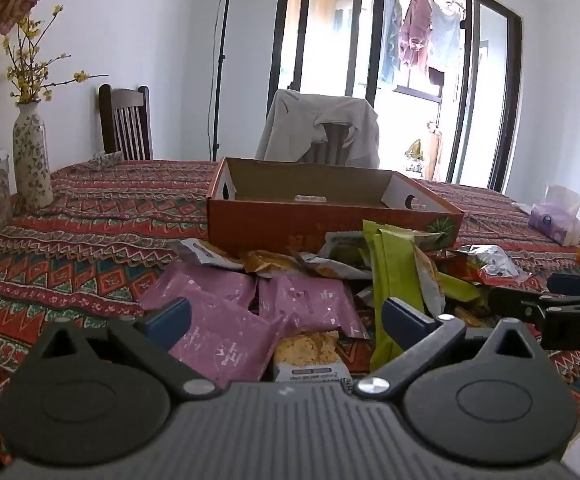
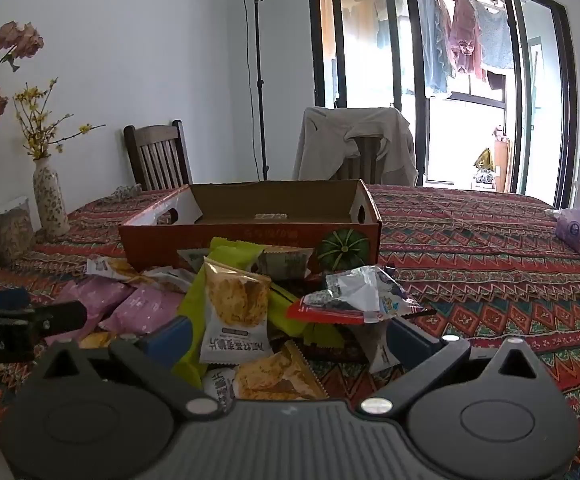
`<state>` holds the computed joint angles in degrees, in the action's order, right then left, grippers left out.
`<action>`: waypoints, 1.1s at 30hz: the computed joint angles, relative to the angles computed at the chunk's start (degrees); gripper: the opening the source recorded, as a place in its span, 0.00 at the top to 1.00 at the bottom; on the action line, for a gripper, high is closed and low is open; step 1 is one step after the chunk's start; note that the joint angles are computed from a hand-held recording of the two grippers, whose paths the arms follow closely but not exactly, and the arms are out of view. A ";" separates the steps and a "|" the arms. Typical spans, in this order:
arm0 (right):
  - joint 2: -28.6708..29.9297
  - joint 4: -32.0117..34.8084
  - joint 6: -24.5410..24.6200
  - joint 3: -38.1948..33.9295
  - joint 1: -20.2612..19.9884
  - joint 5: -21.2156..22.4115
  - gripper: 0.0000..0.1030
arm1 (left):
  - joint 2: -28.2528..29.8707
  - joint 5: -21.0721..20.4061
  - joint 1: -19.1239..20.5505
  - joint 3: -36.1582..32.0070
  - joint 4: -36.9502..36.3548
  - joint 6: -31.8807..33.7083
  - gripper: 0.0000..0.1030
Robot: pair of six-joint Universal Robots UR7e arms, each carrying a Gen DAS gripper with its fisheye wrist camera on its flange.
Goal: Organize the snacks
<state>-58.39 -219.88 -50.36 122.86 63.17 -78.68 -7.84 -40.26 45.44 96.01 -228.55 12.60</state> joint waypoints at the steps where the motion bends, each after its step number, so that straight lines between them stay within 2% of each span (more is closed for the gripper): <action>1: -0.02 0.02 -0.02 0.03 -0.01 0.00 0.00 | -0.05 -0.03 0.03 0.04 0.07 -0.13 0.00; 33: -0.46 0.77 0.28 0.21 0.04 -0.22 0.00 | 0.11 -0.24 0.13 0.12 0.87 -1.15 0.00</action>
